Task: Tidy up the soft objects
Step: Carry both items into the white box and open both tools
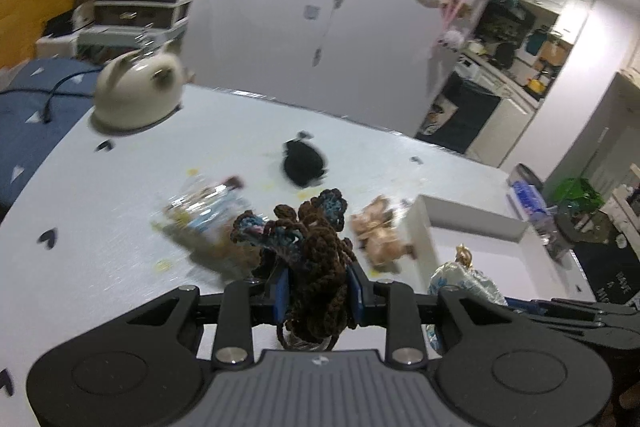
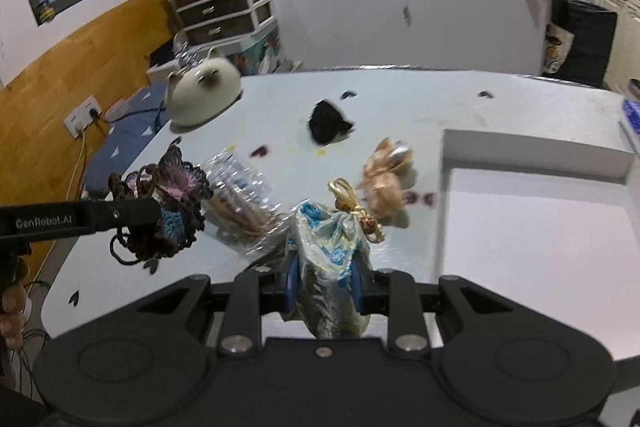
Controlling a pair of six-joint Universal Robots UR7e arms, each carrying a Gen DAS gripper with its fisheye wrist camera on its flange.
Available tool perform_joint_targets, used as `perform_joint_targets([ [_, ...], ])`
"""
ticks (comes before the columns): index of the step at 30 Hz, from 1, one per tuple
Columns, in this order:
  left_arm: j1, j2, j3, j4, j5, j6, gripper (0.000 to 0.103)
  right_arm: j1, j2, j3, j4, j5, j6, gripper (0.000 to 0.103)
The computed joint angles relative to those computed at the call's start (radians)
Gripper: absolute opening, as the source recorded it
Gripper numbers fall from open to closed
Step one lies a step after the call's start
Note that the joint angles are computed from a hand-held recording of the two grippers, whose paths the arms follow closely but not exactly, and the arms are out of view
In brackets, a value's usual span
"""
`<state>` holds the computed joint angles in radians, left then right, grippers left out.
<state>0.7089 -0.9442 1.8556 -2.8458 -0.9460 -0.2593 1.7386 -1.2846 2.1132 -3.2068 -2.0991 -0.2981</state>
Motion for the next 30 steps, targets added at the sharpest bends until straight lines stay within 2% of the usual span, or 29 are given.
perform_joint_targets([
  [7,-0.038,0.103,-0.087,-0.002,-0.042,0.005,0.031,-0.051,-0.093,0.027,-0.014,-0.003,-0.019,0.027],
  [18,-0.080,0.325,-0.302,0.030,-0.103,-0.029,0.031,-0.216,-0.250,-0.008,0.081,0.059,-0.107,0.027],
  [30,-0.084,0.583,-0.626,0.159,-0.179,-0.057,0.031,-0.389,-0.256,-0.170,0.200,0.140,-0.241,0.027],
])
